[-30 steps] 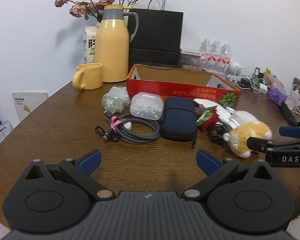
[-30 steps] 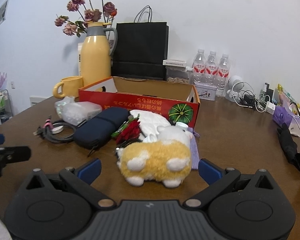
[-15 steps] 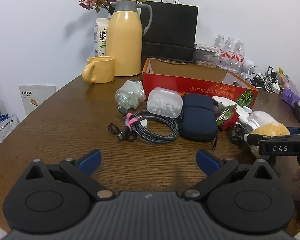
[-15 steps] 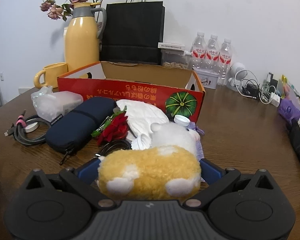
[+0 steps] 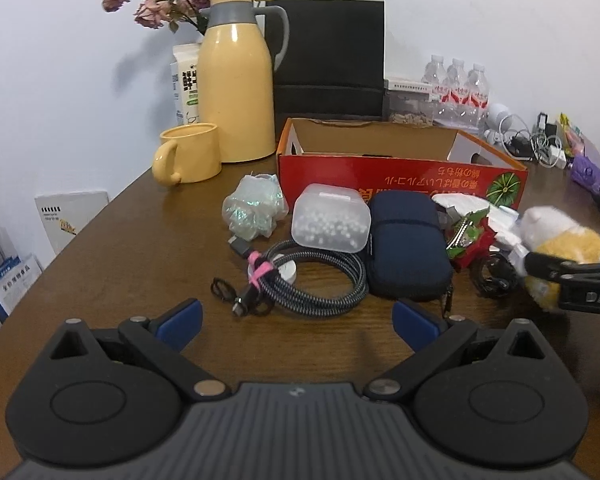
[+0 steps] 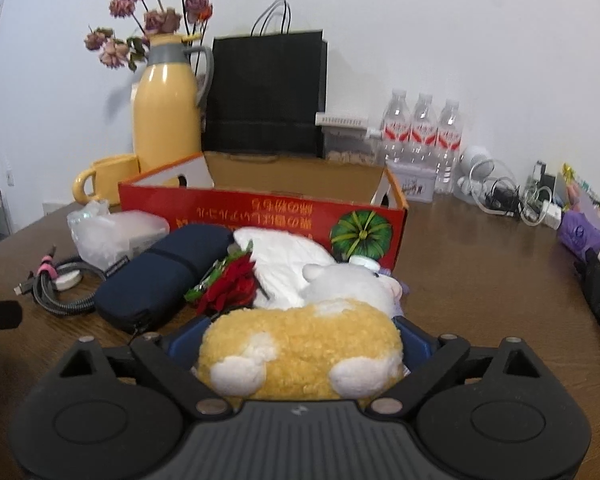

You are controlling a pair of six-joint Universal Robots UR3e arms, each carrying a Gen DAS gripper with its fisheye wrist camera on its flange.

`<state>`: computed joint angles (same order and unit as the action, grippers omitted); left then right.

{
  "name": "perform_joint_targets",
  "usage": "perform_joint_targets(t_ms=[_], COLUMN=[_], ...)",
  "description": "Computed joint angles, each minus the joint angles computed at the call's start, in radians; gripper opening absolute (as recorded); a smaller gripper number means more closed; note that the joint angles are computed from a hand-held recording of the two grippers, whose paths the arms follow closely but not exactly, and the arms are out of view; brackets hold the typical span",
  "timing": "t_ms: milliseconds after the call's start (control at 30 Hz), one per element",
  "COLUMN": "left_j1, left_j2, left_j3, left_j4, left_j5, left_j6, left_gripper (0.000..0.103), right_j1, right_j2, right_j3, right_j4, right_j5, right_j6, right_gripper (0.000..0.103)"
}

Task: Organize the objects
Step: 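Grasp the yellow plush sheep with the right tool while the left tool grasps the clear bead box, then carry the sheep and bead box into the cardboard box and release both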

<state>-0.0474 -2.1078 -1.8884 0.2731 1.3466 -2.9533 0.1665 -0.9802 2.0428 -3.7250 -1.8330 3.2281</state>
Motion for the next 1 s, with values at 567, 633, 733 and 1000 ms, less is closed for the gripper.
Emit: perform_joint_targets(t_ms=[567,633,733,1000], left_j1=[-0.096,-0.114,-0.139,-0.158], left_j2=[-0.221,-0.276,-0.362,-0.555], left_j3=[0.507,0.618,0.783,1.171], left_j4=[-0.253,-0.309,-0.395,-0.71], left_j5=[0.093,0.108,0.127,0.151], left_j6=[0.008,-0.003,-0.017,-0.114], left_gripper=[0.103,0.103,0.103,0.069], right_j1=[0.003,-0.002,-0.01,-0.036], right_j2=[0.078,0.085,0.093,0.086], right_j3=[0.004,-0.007,-0.02,-0.02], right_j4=[-0.257,-0.261,-0.261,-0.232], right_j5=[-0.06,-0.06,-0.058,-0.019], right_j6=[-0.072,-0.082,-0.084,-0.066], right_gripper=[0.094,0.094,0.094,0.094])
